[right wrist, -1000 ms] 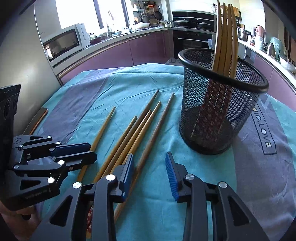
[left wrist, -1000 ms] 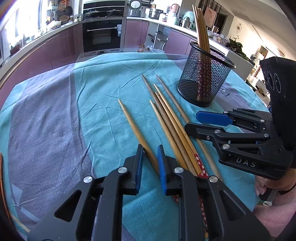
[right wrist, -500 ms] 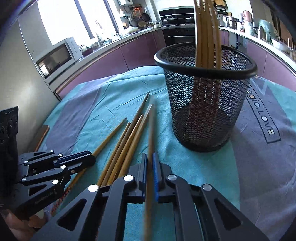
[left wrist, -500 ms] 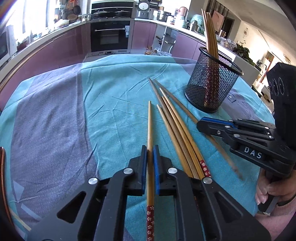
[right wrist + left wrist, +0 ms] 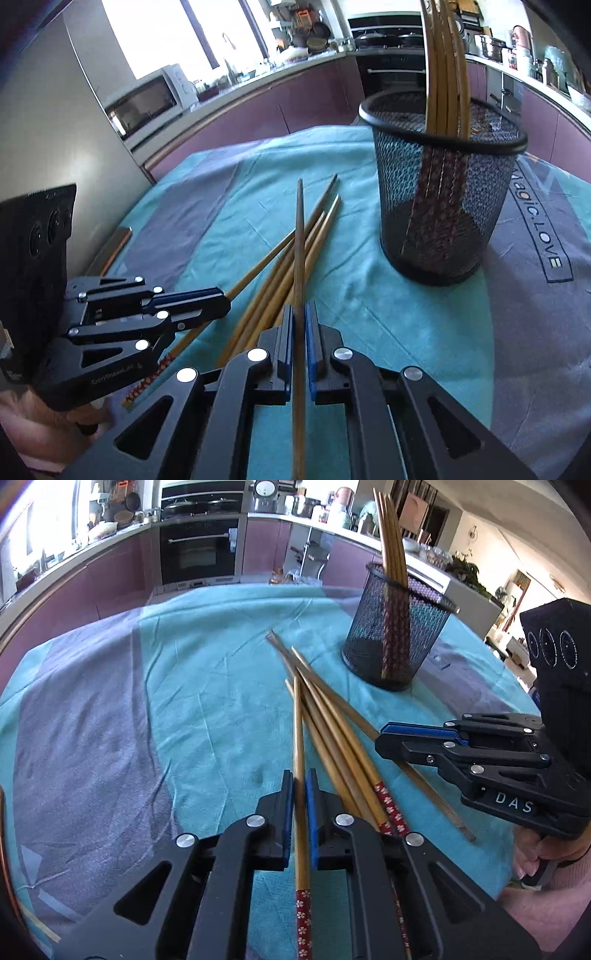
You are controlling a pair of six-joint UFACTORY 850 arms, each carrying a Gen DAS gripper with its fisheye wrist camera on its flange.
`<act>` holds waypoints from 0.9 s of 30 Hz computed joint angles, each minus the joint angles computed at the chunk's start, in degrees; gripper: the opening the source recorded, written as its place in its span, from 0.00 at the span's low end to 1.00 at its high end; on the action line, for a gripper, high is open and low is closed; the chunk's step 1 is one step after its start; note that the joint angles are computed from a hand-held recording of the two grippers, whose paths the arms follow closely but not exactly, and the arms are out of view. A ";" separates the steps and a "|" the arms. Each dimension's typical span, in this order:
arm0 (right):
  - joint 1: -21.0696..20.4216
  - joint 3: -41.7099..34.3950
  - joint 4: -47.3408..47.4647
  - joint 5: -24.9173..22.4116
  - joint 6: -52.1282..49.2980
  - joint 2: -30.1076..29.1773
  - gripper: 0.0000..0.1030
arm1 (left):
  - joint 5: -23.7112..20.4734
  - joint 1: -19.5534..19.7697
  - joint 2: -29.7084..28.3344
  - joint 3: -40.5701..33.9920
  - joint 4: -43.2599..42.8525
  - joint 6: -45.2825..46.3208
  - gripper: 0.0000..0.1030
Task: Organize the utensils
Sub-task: 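Lift the chopstick with the left gripper while the right gripper lifts its chopstick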
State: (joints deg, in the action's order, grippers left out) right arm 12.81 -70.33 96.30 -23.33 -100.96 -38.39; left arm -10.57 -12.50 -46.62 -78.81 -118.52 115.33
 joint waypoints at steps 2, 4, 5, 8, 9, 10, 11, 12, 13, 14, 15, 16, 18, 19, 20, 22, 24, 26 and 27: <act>0.13 -0.77 -2.46 0.56 2.55 -0.55 0.08 | -0.09 0.11 -0.25 -0.39 3.06 -2.37 0.08; 0.18 -1.18 -2.23 0.66 2.60 -0.88 0.09 | 0.12 0.09 -0.61 -1.02 5.82 -4.92 0.08; 0.17 -1.50 -2.65 0.58 3.06 -1.12 0.09 | 0.03 0.16 -0.82 -1.41 8.68 -7.59 0.09; 0.22 -2.90 -4.24 0.39 4.76 -2.03 0.11 | -0.33 0.39 -1.41 -2.50 15.58 -14.10 0.10; 0.28 -3.20 -4.31 0.44 4.79 -2.25 0.11 | -0.38 0.40 -1.65 -2.93 17.29 -15.67 0.10; 0.30 -3.54 -4.68 0.34 5.12 -2.45 0.11 | -0.40 0.39 -1.87 -3.31 18.60 -17.04 0.10; 0.30 -3.70 -4.96 0.30 5.11 -2.52 0.11 | -0.37 0.38 -1.97 -3.48 19.63 -18.16 0.10; 0.21 -3.74 -4.64 0.20 4.66 -2.54 0.08 | -0.02 0.29 -2.10 -3.88 21.75 -20.40 0.09; 0.18 -3.71 -4.15 0.01 4.28 -2.50 0.06 | 0.52 0.11 -2.29 -4.33 22.54 -21.45 0.08; 0.24 -3.58 -3.25 -0.09 3.49 -2.36 0.06 | 0.84 0.02 -2.35 -4.49 22.74 -21.93 0.08; 0.07 -3.29 -2.18 -0.35 2.21 -2.10 0.06 | 1.09 -0.06 -2.27 -4.47 21.82 -21.31 0.08; -0.09 -2.61 -0.06 -0.70 -0.04 -1.56 0.06 | 1.22 -0.09 -2.24 -4.53 20.82 -20.46 0.08; -0.49 -1.74 2.24 -1.64 -2.55 -0.65 0.06 | 0.75 0.01 -1.71 -4.02 17.23 -16.94 0.07; -0.73 -1.09 3.89 -2.17 -4.37 0.02 0.06 | 0.43 0.09 -1.14 -3.47 13.80 -13.51 0.07; -1.00 -0.43 5.48 -2.81 -6.20 0.74 0.06 | 0.07 0.16 -0.63 -3.02 11.35 -11.02 0.07; -1.53 0.64 8.32 -3.93 -9.34 2.02 0.06 | -1.76 0.49 0.71 -1.94 7.74 -7.30 0.07; -2.07 1.67 10.93 -5.12 -12.07 3.31 0.06 | -3.37 0.72 2.41 -0.65 2.52 -1.78 0.07; -2.70 2.59 13.36 -6.42 -14.48 4.53 0.06 | -4.72 0.89 3.86 0.40 -1.40 2.55 0.07; -3.00 3.03 14.32 -7.00 -15.35 5.09 0.06 | -5.30 0.92 4.65 0.93 -3.67 5.00 0.07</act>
State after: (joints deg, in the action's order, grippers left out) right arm 9.81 -67.31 110.62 -30.33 -116.32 -33.30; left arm -15.88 -11.57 -41.97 -77.88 -122.18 120.33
